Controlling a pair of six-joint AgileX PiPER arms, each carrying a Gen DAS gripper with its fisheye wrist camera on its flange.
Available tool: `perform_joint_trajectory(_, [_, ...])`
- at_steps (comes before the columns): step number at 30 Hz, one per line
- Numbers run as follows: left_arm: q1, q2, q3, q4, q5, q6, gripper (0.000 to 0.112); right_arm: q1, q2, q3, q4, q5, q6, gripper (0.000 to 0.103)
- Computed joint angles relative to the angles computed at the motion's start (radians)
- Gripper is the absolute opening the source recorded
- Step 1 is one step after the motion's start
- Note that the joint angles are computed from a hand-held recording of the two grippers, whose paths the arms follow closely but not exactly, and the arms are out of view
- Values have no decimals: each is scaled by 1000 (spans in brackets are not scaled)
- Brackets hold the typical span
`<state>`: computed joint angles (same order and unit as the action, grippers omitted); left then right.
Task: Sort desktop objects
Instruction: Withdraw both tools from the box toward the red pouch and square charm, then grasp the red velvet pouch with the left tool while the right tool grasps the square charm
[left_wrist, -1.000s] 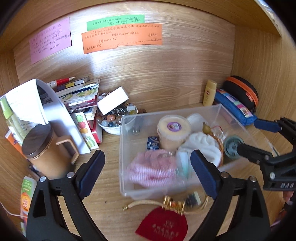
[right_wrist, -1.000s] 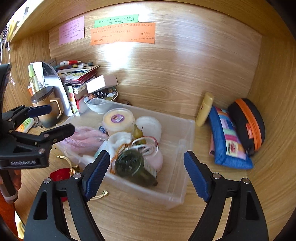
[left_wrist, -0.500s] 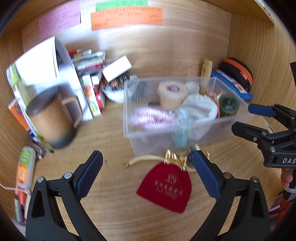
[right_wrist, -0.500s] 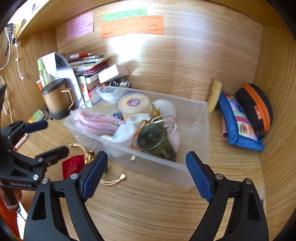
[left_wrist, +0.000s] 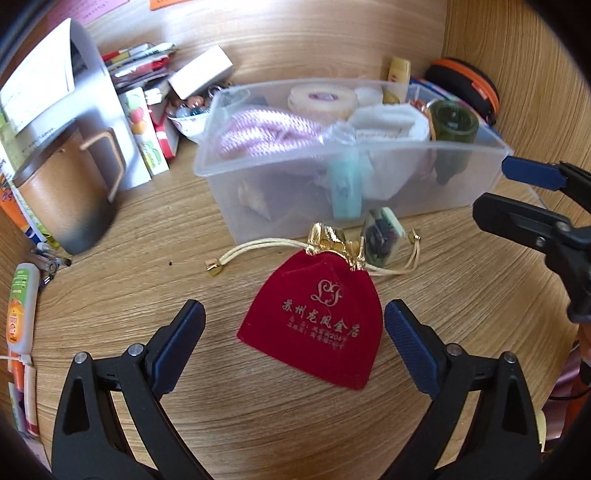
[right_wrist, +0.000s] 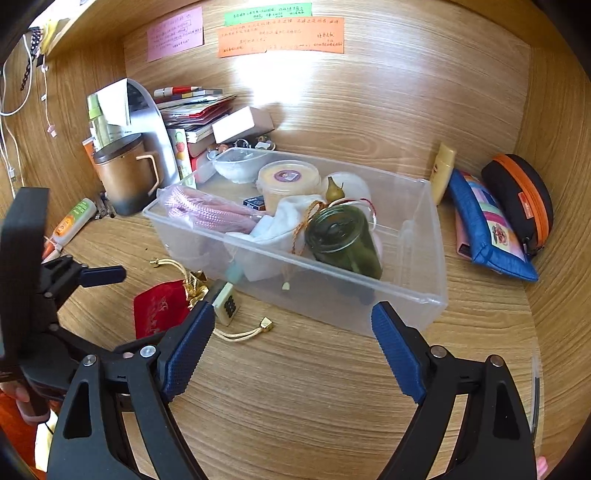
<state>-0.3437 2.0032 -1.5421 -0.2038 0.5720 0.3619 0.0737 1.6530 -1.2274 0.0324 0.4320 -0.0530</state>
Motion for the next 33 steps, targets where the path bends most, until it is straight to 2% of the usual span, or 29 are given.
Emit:
perform_joint_trajectory(6, [-11,40,-46,26,31,8,99,11,25,-4,-7,18,32,85])
perform_joint_trajectory(10, [9,71,-90,-57,74,83,99,16,34,-6,28,21,11,85])
perform_joint_trajectory(13, [23,73,-86,-89,58,111,99,33,47,-19,1,27,36,84])
perform_joint_trajectory(14, [29,72,-85,-103,59,125,97,41,55,-24,-8,28,41,83])
perform_joint_trajectory(15, [38,64,-75,-136,51,155,83,47,59,-27,-19,30,50,83])
perform_joint_trajectory(16, [44,56,-64,-150,40,175,76,51,66,-33,-22,33,52,83])
perform_joint_trajectory(19, [62,52,-61,-170,47,212,72,62,96,-58,-19,47,52,83])
perform_joint_trajectory(24, [97,40,-39,-234,50,281,62,86,144,-104,-4,76,34,70])
perform_joint_trajectory(26, [116,41,-43,-280,66,314,60,96,168,-127,-2,92,26,61])
perform_joint_trajectory(28, [138,50,-54,-338,91,350,59,101,189,-149,11,107,7,56])
perform_joint_trajectory(33, [166,67,-80,-417,135,380,59,105,243,-209,5,140,17,49])
